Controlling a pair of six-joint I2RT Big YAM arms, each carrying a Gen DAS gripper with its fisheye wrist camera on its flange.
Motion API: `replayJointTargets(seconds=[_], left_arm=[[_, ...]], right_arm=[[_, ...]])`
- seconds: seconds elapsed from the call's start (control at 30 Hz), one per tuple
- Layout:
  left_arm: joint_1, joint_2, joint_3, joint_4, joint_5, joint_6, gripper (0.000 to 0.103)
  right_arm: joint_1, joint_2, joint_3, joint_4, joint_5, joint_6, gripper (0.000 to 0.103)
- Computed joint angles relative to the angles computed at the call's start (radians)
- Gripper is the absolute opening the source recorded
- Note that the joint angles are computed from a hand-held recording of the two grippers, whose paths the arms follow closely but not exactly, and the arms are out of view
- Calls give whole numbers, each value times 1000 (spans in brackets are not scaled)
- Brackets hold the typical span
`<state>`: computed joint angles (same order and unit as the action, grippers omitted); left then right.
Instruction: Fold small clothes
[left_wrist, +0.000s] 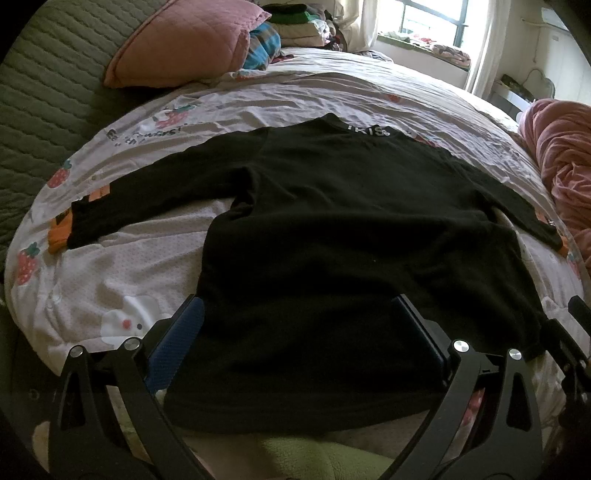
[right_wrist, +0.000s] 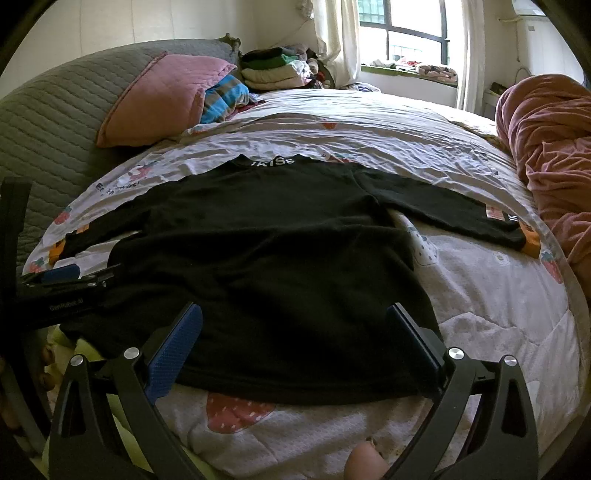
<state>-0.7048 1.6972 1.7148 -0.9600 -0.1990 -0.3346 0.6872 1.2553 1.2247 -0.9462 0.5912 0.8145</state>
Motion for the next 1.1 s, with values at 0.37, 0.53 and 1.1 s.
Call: replayJointTargets(seconds=[0.37, 0.53, 1.1], left_arm=[[2, 0, 0, 2, 2, 1, 94], [5, 5, 8, -3, 1, -3, 94], [23, 157, 239, -73, -8, -1, 94]], right_arm=[[1, 1, 1, -1, 3, 0, 99], [-5, 8, 10, 5, -1, -12, 99], [-98, 60, 79, 64, -29, -112, 99]])
